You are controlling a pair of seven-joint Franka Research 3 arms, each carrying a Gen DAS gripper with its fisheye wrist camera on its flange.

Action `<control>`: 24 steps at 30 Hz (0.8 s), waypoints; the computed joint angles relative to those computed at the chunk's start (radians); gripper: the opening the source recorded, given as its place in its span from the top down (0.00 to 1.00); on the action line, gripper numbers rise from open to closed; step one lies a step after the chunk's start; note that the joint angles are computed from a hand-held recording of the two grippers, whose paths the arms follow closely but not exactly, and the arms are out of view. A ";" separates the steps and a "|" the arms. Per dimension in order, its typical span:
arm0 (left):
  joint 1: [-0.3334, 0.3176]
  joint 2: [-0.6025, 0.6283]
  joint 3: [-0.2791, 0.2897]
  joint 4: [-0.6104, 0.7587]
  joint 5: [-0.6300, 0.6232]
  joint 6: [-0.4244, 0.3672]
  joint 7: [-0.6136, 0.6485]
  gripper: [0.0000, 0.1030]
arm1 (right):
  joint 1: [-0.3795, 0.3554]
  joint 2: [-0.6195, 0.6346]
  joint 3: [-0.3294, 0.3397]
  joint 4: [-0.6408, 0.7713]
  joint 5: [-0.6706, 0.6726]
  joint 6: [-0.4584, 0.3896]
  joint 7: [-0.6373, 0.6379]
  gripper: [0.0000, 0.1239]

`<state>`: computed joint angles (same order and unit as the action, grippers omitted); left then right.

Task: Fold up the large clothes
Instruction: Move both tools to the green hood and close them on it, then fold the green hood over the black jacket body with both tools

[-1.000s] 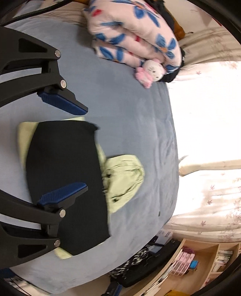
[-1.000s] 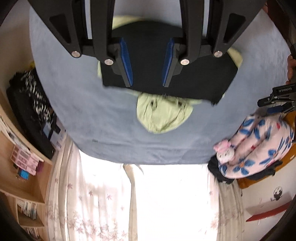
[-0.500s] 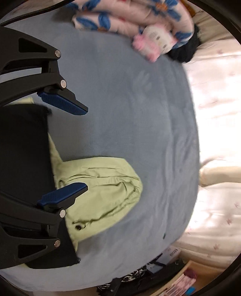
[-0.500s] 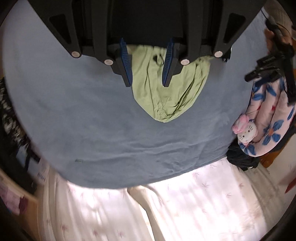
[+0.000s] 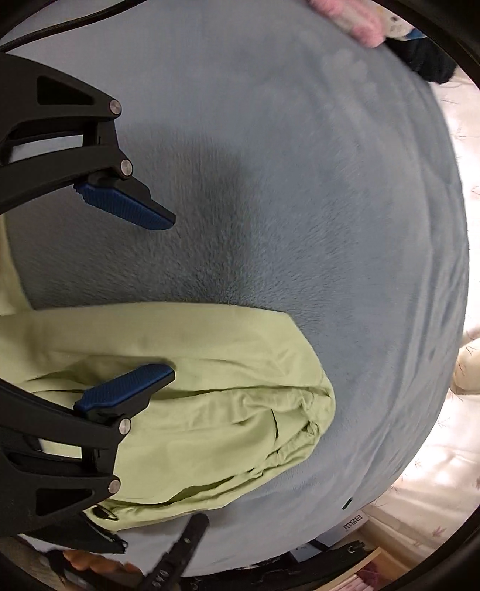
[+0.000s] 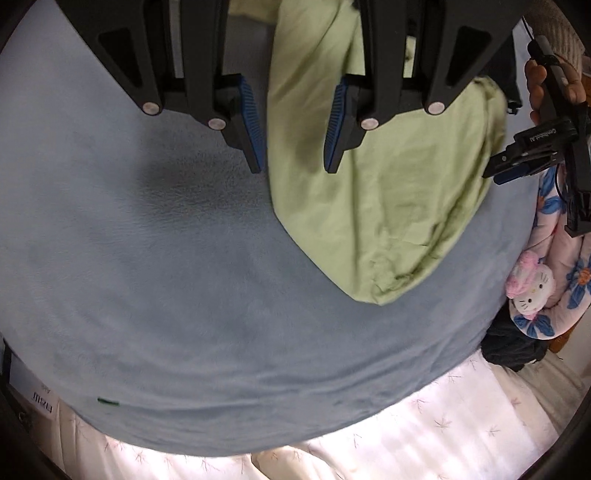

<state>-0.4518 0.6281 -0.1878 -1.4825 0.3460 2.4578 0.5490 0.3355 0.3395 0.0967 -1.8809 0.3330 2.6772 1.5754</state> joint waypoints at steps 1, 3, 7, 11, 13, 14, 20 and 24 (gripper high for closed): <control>0.013 0.007 -0.010 -0.007 -0.015 0.023 0.011 0.28 | -0.002 0.015 0.000 0.004 0.006 0.005 0.003 0.73; 0.007 0.026 -0.005 0.000 -0.013 0.036 0.011 0.28 | -0.029 0.033 0.027 0.005 0.064 0.015 -0.037 0.73; -0.009 0.029 0.010 -0.025 0.020 0.141 -0.014 0.93 | -0.078 0.051 0.093 -0.002 0.229 0.071 -0.153 0.73; -0.108 -0.001 0.100 -0.021 0.146 0.134 -0.135 0.97 | 0.010 0.010 0.025 -0.051 0.113 0.157 -0.093 0.99; -0.134 -0.039 0.120 -0.048 0.227 0.145 -0.183 0.97 | -0.004 -0.053 0.053 -0.117 0.143 0.243 -0.133 0.99; -0.140 -0.061 0.123 -0.064 0.261 0.148 -0.201 0.97 | -0.027 -0.081 0.083 -0.141 0.185 0.269 -0.179 0.99; -0.184 -0.301 0.136 -0.325 0.555 0.298 -0.422 0.97 | -0.085 -0.380 0.240 -0.353 0.806 0.380 -0.830 0.99; -0.214 -0.478 0.134 -0.537 0.825 0.410 -0.703 0.96 | 0.033 -0.594 0.220 -0.552 0.975 0.465 -1.040 0.98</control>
